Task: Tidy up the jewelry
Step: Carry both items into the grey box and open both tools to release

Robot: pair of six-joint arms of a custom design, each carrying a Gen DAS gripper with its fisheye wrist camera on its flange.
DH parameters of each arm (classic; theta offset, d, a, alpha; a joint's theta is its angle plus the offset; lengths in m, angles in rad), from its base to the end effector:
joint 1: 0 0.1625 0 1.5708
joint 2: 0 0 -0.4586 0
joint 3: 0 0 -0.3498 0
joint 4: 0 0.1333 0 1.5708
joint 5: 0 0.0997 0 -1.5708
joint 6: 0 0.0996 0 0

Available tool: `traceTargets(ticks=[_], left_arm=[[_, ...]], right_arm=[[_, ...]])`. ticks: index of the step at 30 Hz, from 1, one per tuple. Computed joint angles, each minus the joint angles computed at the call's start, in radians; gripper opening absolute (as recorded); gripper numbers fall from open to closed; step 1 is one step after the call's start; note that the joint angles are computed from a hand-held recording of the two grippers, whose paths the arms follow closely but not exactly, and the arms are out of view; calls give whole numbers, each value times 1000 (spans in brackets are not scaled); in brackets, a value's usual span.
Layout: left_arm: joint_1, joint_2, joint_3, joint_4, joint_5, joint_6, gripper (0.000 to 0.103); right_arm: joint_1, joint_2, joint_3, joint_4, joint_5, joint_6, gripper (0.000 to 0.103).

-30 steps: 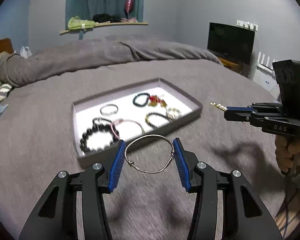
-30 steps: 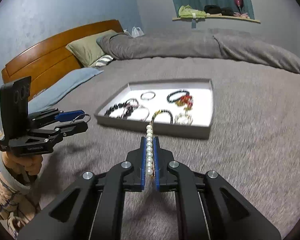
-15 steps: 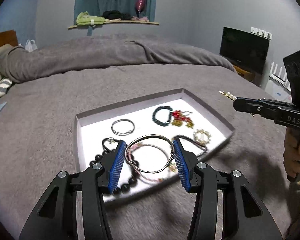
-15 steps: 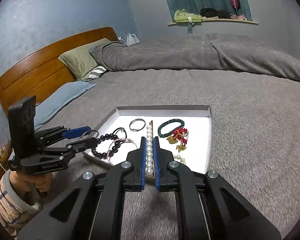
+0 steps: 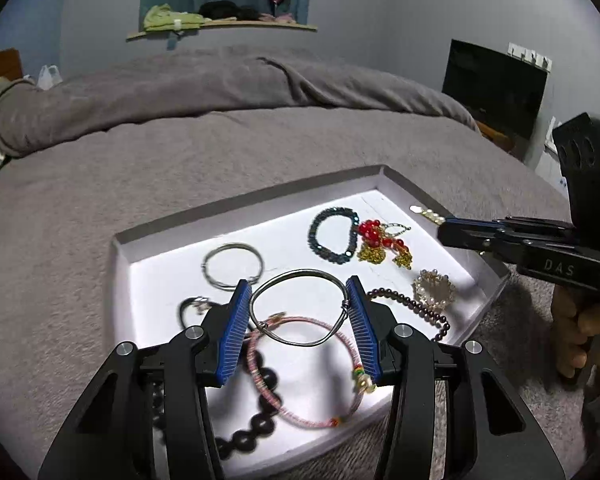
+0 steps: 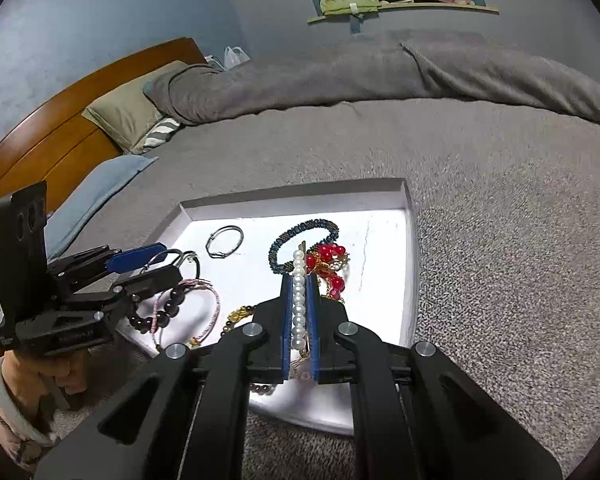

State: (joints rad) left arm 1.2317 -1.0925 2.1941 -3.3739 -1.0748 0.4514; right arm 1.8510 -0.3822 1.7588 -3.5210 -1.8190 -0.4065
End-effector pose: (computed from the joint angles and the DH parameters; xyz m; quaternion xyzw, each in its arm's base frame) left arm 0.0034 -0.5335 0.2551 0.2727 0.8727 -0.3196 0.2488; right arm 0.2786 -0.5745 -0.0367 0.2874 -0.9080 0.2727 0.1362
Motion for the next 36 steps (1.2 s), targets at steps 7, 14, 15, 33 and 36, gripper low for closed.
traceTargets(ticks=[7,14,15,33,36], left_arm=[[3,46,-26,10,24,-29,50],[-2,73,-33,3,35,-60,50],[-1,75,-34,8,32,-65,50],[-13,50,-4,-19,23,-79,76],[-35,32,33,-81,51,-71,83]], right_arm=[[6,21,-24,14,-29,4,7],[18,41,-47,21,-81,1,7],[18,44,-52,23,-88,1,7],[29,32,-19,-30,-83,-21,29],[37,22,-1,-52,-69,-21,29]])
